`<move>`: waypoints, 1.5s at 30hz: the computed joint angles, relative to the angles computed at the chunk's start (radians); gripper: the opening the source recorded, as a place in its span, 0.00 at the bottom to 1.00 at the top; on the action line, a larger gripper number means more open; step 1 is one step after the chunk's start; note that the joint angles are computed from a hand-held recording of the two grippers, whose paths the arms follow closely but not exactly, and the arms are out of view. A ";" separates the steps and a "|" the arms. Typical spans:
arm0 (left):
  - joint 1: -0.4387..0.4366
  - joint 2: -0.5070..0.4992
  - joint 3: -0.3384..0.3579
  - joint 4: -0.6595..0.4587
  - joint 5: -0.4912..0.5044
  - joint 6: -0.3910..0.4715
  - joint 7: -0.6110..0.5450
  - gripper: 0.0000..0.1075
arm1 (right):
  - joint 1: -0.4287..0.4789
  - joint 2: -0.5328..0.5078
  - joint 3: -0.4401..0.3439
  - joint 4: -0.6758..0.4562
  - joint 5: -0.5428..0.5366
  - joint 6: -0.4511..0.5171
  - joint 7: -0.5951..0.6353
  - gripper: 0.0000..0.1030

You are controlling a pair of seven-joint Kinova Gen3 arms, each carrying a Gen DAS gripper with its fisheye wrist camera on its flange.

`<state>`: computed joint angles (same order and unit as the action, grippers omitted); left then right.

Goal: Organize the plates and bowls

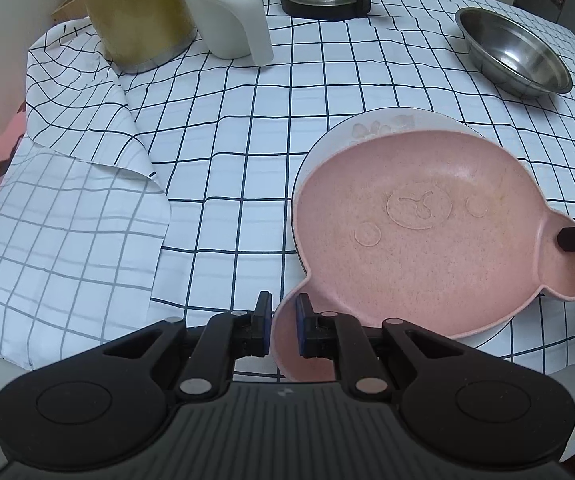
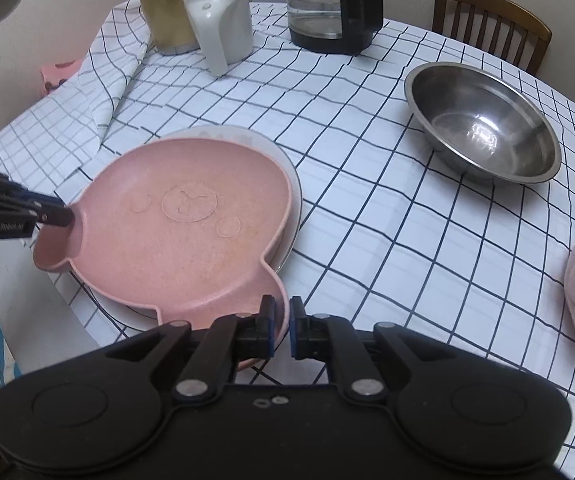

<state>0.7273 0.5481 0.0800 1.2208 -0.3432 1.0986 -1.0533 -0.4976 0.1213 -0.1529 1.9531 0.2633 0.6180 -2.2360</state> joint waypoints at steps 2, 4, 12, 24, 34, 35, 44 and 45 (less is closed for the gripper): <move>0.008 0.000 -0.003 0.003 -0.010 -0.002 0.003 0.11 | -0.003 0.007 -0.001 -0.003 -0.001 0.006 -0.004 0.08; 0.009 0.000 -0.003 0.003 -0.010 0.001 0.006 0.11 | -0.013 0.010 0.001 -0.001 0.017 0.009 -0.026 0.09; 0.024 0.007 -0.001 -0.002 -0.020 0.029 -0.008 0.12 | -0.031 0.010 -0.003 0.002 0.037 0.024 -0.068 0.14; 0.013 -0.036 0.007 0.071 0.001 -0.034 0.057 0.28 | -0.014 -0.040 -0.012 0.036 0.027 0.000 -0.103 0.35; 0.040 -0.094 0.014 0.118 -0.051 -0.071 0.122 0.52 | 0.011 -0.115 -0.042 0.056 0.021 -0.004 -0.115 0.48; 0.042 -0.101 0.016 0.120 -0.055 -0.075 0.126 0.52 | 0.014 -0.125 -0.045 0.059 0.020 -0.005 -0.116 0.50; 0.072 -0.157 0.045 0.129 -0.078 -0.132 0.168 0.54 | 0.043 -0.215 -0.092 0.075 0.025 -0.006 -0.140 0.62; 0.079 -0.164 0.049 0.130 -0.081 -0.144 0.173 0.54 | 0.049 -0.227 -0.096 0.076 0.023 -0.006 -0.142 0.63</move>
